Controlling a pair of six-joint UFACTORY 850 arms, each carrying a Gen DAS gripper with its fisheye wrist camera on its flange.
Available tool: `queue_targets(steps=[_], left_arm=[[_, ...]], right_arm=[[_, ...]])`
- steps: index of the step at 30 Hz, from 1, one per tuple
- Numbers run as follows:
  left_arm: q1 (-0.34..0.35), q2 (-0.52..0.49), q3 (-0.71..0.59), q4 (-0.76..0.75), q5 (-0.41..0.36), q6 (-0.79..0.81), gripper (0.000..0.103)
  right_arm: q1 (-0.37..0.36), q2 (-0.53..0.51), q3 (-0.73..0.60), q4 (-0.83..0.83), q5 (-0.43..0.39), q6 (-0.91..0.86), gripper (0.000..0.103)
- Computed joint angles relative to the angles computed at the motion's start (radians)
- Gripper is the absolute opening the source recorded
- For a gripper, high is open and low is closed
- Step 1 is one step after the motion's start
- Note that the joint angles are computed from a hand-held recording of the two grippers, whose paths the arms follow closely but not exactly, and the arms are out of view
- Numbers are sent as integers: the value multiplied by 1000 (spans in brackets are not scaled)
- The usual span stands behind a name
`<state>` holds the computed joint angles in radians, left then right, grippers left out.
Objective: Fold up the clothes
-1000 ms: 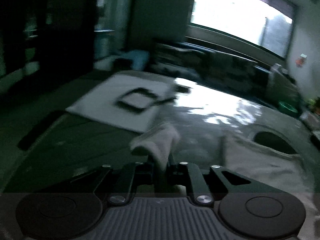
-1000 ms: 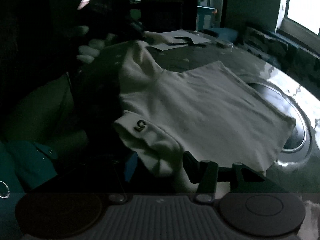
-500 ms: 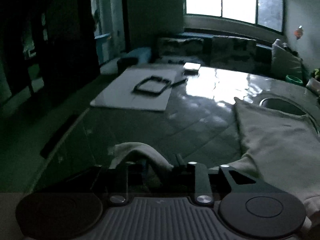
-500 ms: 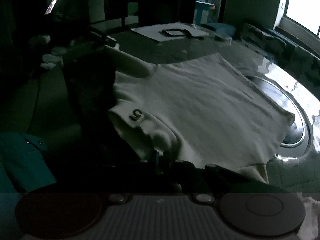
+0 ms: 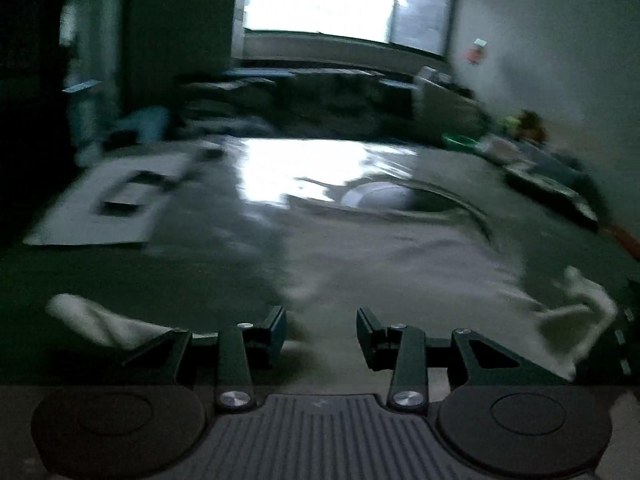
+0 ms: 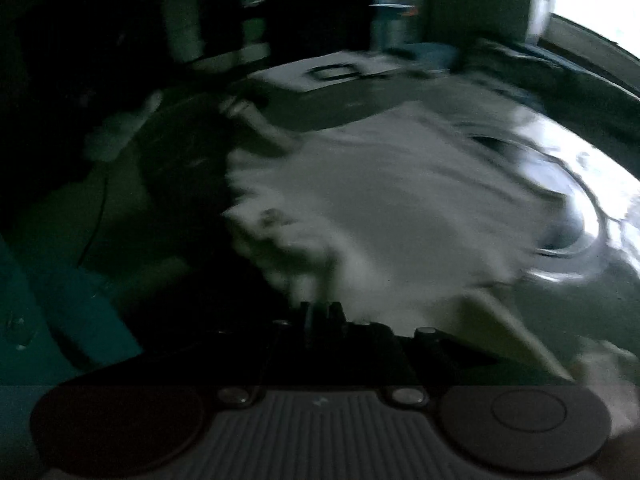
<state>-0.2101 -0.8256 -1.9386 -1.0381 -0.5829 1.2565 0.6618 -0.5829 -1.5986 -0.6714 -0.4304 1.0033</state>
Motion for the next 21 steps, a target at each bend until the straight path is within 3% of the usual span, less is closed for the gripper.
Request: queue_targets(steps=[4, 9, 10, 13, 18, 21], left_arm=[[-37, -22, -14, 10, -96, 50, 41], [-75, -25, 2, 15, -185, 105, 41], [-81, -24, 6, 20, -202, 108, 41], [-92, -16, 27, 27, -237, 139, 41], [-101, -10, 48, 58, -260, 153, 41], [-103, -7, 54, 70, -265, 154, 41]], right_arm=[[-6, 67, 86, -221, -149, 323, 17], [-34, 129, 175, -307, -326, 562, 24], [-42, 141, 192, -312, -335, 600, 25], [-62, 159, 226, -316, -350, 678, 40], [-83, 165, 270, -291, -407, 765, 40], [-97, 177, 309, -280, -399, 844, 40]])
